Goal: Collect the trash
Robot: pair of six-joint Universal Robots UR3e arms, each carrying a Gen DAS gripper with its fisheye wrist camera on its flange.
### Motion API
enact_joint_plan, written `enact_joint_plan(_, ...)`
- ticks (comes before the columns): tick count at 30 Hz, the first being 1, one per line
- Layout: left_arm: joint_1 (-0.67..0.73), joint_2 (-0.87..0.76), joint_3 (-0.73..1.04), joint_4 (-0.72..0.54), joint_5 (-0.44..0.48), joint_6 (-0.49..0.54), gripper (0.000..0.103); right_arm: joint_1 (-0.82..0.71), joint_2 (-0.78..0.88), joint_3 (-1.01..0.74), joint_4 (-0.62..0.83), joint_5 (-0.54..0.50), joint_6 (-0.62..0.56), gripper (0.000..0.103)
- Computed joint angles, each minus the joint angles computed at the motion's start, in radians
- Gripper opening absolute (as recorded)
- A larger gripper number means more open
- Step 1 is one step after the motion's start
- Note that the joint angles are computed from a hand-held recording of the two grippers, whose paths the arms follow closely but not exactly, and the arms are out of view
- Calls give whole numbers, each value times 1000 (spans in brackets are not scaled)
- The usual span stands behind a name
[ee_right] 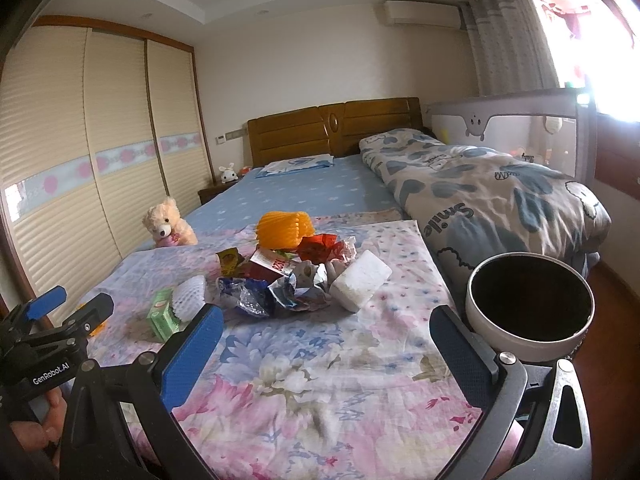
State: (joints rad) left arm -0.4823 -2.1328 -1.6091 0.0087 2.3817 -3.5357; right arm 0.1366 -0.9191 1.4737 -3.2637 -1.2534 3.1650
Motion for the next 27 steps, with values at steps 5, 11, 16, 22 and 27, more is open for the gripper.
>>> enact_joint_plan(5, -1, -1, 1, 0, 1, 0, 103, -2, -1, 2, 1, 7, 1, 103)
enact_joint_plan(11, -1, -1, 1, -2, 0, -2, 103, 2, -1, -2, 8, 2, 0, 103)
enact_joint_plan(16, -3, 6, -11, -20, -9, -25, 103, 6, 6, -20, 29, 12, -8, 103)
enact_joint_plan(22, 29, 21, -44, -55, -46, -72, 103, 9, 32, -79, 91, 42, -15, 103)
enact_joint_plan(27, 90, 50, -81, -90, -93, -102, 103, 16, 77, -169, 168, 72, -16, 103)
